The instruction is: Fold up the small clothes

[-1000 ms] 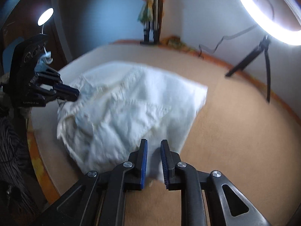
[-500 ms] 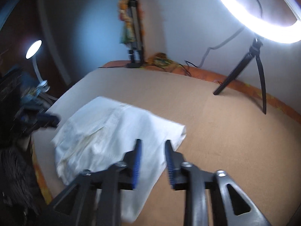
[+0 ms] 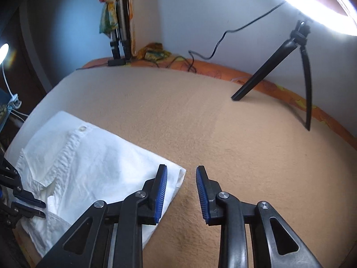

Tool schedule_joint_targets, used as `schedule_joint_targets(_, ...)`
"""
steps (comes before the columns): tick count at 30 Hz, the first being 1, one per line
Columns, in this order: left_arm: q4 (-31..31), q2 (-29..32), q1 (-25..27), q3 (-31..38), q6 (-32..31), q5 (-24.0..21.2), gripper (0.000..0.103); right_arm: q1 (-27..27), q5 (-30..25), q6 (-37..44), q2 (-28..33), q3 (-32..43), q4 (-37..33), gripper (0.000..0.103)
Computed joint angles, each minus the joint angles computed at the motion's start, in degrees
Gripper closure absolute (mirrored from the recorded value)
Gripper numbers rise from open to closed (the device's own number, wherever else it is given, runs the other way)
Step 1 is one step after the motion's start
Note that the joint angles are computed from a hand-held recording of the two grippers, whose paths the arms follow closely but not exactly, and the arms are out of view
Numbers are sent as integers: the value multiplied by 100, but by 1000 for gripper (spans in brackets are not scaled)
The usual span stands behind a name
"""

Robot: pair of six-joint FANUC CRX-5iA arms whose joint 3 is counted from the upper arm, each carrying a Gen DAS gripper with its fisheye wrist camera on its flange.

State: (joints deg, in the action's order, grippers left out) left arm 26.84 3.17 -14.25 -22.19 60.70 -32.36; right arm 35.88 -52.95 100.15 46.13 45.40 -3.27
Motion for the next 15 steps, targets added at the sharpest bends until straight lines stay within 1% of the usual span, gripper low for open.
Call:
schedule_joint_targets(1,99,-180,15,-126,-32,37,96,12,173,32,-215,-277,-16,76)
schedule_joint_targets(2,56,-331,24,-197,14,96,96,-2,276,167,-421,-498,-171,75)
schedule_joint_targets(3,-159,-506,38,-250,256,166,95,-14,365,251,-602,-701,-295,73)
schedule_joint_targets(4,-233,-709,98,-362,492,232,93,-4,496,143,-812,-991,-277,72)
schedule_joint_targets(5,-50,-870,169,-525,485,297,91,-31,497,83,-905,-1084,-357,72)
schedule_joint_targets(6,203,-1104,281,-781,499,428,80,-126,445,145,-1065,-1207,-666,71)
schedule_joint_targets(7,246,-1229,361,-903,612,513,68,-200,401,205,-1177,-1291,-911,71)
schedule_joint_targets(8,205,-1399,455,-1063,925,596,53,-275,394,250,-1304,-1415,-1134,68)
schedule_joint_targets(9,206,-1527,562,-1201,1138,617,48,-367,380,291,-1425,-1528,-1421,65)
schedule_joint_targets(11,684,-1638,677,-1520,1097,836,49,-525,195,213,-1516,-1594,-1906,65)
schedule_joint_targets(12,956,-1666,684,-1658,1009,952,49,-562,164,194,-1558,-1664,-2052,68)
schedule_joint_targets(13,1303,-1636,671,-1777,862,1025,49,-519,259,139,-1613,-1809,-1974,68)
schedule_joint_targets(14,1351,-1492,700,-1741,936,951,49,-451,367,82,-1656,-1949,-1813,67)
schedule_joint_targets(15,1278,-1408,711,-1703,1040,896,49,-399,349,38,-1619,-1976,-1693,67)
